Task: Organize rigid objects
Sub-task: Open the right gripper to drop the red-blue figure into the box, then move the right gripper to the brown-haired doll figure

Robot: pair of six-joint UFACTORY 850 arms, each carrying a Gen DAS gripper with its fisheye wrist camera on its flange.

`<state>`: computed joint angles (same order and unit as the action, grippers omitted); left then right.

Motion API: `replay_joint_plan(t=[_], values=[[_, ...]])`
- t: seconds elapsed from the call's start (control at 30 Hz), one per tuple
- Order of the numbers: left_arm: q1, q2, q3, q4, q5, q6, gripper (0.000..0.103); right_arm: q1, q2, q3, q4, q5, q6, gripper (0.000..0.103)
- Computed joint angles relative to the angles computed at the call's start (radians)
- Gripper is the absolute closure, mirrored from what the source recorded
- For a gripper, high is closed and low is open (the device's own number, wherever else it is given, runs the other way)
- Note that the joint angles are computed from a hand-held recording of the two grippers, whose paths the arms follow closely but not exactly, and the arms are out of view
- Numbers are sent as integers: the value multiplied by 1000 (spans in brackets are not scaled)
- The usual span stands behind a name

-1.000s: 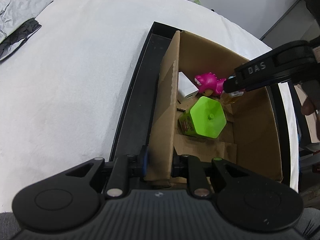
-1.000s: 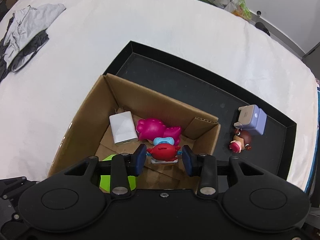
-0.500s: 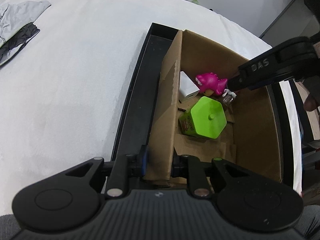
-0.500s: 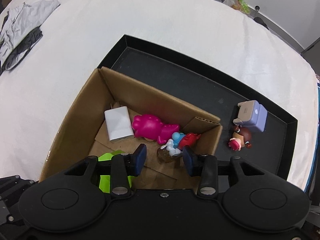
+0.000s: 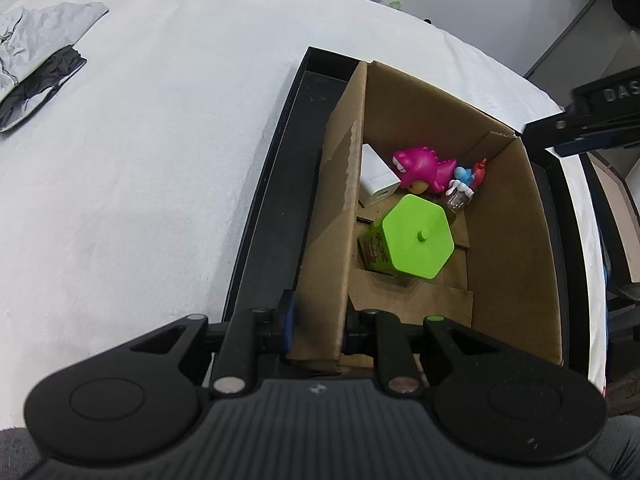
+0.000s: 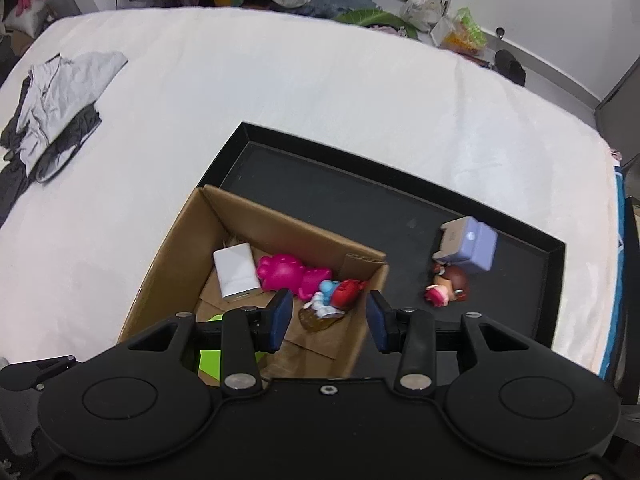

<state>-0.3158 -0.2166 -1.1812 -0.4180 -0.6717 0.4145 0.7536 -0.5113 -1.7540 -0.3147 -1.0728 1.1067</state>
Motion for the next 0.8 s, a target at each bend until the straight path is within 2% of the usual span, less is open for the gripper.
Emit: replay_joint_plan(t=[0.47,0.8], values=[[-16,0,1,41,15,-30,84,-22,141,171,-40,27,85,59],[-5,10,12,16,34,-59,85,-37,195,262,-55,60,147,55]])
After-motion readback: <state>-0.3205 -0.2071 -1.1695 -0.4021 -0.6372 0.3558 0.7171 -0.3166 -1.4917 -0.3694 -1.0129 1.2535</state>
